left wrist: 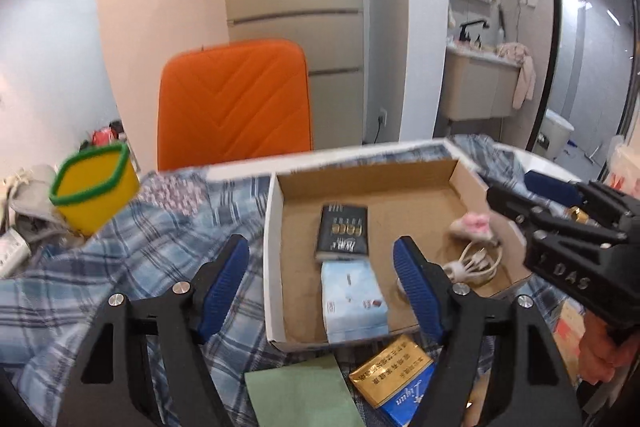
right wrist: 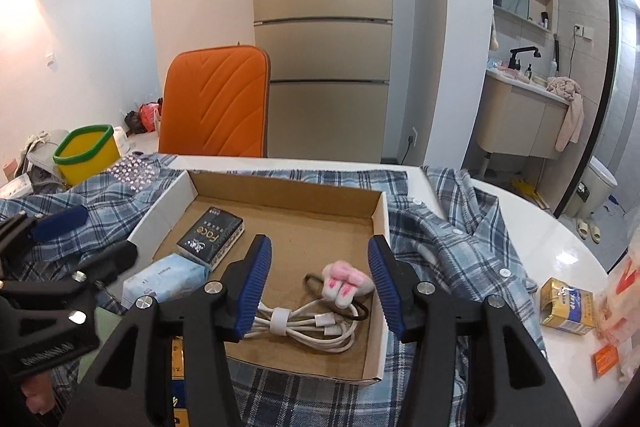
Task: Organize soft objects
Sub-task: 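Carry wipes pack and plush toy into the box while both grippers open to release, then raise both open grippers away from the cardboard box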
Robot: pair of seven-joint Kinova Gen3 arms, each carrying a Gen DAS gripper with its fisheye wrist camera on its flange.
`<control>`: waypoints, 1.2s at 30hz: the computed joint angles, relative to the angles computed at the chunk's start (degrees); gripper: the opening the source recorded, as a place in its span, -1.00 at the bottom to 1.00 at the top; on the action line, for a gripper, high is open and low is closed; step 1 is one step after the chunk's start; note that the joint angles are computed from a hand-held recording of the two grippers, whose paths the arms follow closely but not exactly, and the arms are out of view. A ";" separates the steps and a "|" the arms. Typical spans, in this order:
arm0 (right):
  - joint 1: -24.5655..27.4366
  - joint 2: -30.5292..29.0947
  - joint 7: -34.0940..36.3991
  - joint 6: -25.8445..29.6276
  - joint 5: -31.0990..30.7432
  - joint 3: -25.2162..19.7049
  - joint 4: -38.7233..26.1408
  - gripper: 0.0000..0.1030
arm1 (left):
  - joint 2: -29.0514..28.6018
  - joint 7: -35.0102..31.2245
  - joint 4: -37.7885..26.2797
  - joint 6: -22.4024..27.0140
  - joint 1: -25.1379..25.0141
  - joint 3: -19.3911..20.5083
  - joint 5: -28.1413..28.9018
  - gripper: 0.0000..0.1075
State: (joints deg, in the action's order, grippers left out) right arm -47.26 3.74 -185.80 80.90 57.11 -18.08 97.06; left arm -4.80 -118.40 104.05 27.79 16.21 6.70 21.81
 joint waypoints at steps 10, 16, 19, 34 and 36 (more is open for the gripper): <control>-4.04 -1.16 -2.55 6.88 4.94 -3.10 -2.09 0.03 | -9.64 -11.19 3.16 -3.09 5.23 -9.11 13.07 0.47; -9.72 -0.20 -5.65 15.74 10.37 -5.90 -4.27 0.17 | -14.67 -15.57 7.02 -5.93 11.94 -15.54 16.72 0.83; -13.04 0.44 -5.93 19.53 13.44 -6.89 -4.96 0.24 | -17.35 -17.74 9.88 -9.58 15.48 -17.40 17.85 0.91; -24.68 3.35 -13.00 34.14 13.97 -7.08 -3.52 0.83 | -25.98 -9.49 18.94 -16.04 22.91 -19.42 9.22 0.91; -25.30 3.50 -14.20 35.35 13.06 -7.26 -3.17 0.83 | -25.98 -7.82 19.68 -15.43 23.16 -19.07 7.93 0.91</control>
